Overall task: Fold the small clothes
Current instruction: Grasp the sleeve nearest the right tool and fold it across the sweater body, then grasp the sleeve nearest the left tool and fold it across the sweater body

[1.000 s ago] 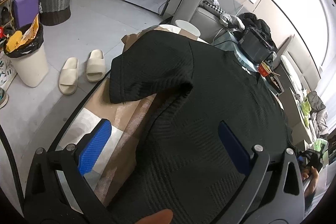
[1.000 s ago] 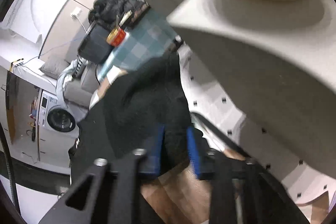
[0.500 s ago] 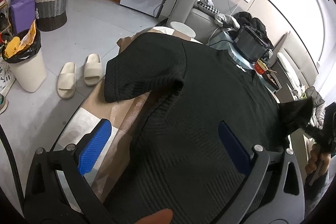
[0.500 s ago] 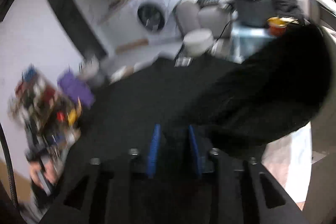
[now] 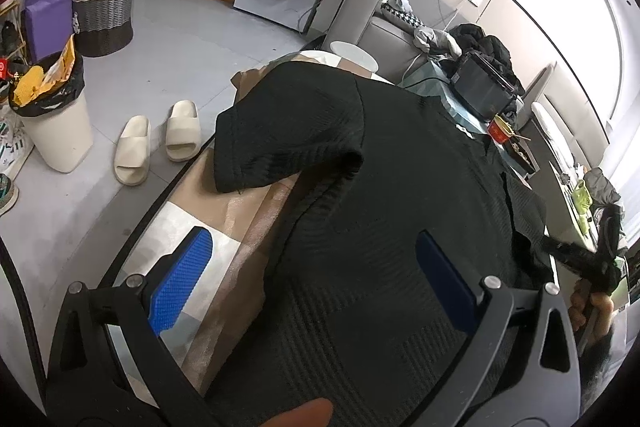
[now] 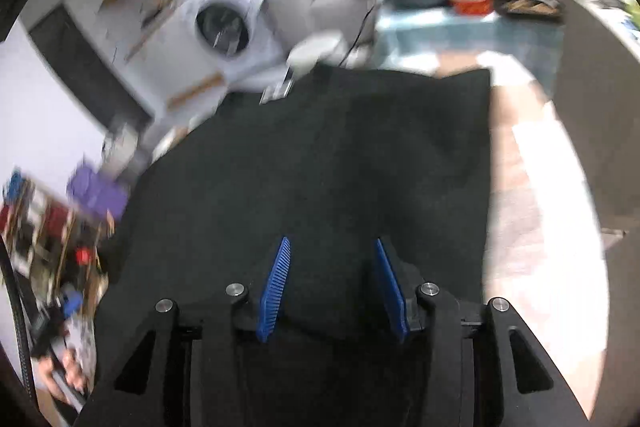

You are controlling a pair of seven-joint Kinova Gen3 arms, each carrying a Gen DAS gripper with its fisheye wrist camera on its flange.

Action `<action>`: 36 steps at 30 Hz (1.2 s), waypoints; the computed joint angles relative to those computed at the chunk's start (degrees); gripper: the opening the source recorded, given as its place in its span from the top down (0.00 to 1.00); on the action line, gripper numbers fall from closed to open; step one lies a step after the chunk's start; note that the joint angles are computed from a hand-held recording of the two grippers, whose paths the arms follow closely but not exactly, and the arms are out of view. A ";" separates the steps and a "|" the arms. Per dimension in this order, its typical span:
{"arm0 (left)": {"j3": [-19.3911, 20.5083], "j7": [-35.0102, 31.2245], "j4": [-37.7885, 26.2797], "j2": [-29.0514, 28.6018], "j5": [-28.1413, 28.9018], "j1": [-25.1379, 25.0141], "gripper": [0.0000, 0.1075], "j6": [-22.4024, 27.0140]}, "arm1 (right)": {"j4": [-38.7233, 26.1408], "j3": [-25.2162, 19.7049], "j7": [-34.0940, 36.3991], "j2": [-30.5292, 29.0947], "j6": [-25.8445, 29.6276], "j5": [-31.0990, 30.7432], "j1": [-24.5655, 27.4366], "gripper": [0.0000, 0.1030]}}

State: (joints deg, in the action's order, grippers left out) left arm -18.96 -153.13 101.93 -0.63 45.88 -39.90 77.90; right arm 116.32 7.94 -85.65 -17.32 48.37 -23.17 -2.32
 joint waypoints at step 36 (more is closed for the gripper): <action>11.47 17.72 -3.27 7.43 12.62 1.74 0.96 -18.41 | 5.15 -5.57 -17.53 -22.05 5.95 10.18 -2.94 0.56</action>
